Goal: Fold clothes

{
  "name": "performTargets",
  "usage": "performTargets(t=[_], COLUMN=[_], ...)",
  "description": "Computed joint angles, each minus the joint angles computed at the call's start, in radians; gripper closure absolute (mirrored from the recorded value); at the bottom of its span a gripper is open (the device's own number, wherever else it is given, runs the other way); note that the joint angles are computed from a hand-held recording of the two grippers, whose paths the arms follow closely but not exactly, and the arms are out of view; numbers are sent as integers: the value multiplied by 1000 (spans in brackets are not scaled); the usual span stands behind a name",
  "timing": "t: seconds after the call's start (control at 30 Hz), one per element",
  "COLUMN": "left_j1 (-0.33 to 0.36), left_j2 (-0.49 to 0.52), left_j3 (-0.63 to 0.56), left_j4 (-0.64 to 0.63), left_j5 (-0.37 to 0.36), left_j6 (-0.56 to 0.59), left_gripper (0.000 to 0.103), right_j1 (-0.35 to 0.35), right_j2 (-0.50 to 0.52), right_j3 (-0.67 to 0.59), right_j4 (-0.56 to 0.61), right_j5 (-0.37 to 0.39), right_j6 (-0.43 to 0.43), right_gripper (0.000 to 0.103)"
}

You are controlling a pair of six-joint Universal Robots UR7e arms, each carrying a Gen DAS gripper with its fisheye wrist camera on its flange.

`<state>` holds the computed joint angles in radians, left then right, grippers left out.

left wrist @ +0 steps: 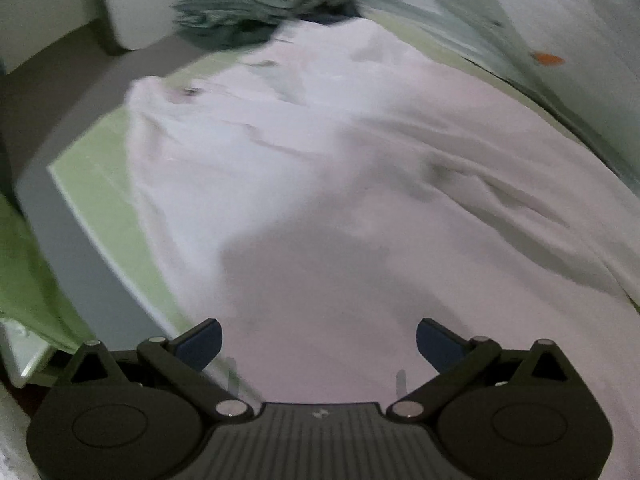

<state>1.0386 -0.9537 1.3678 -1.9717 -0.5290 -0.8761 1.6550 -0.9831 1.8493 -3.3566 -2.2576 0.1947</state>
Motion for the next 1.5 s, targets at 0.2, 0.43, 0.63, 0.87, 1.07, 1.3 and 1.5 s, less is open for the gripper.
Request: performTargets(t=[0.2,0.43,0.63,0.87,1.07,1.3,1.5], left_j1=[61,150,212,272,271,272,185], left_j2=[-42,-48,-51,-37,-3,-20,-66], left_j3=[-25,-94,-141,-206,-223,-201,-83], left_j4=[2,-62,-141,-191,-240,-306,-382], left_j5=[17,3,-36,-157,-150,-126,61], left_j6=[75,214,330,409,507,391,352], left_gripper=[1,1,1,2,29,94,96], right_j1=[61,129,162,190,207,186,190], right_j2=[84,197,293,416,419,380,339], right_j3=[-8,-20,-70,-169,-245,-202,-151], right_j4=[-95,-273,-419,-582,-364,-360,-425], right_j5=[-68,-142,-171,-218,-311,-291,-268], right_j6=[74,205,305,324,410,544,480], right_gripper=[0,0,0,0,3,90,95])
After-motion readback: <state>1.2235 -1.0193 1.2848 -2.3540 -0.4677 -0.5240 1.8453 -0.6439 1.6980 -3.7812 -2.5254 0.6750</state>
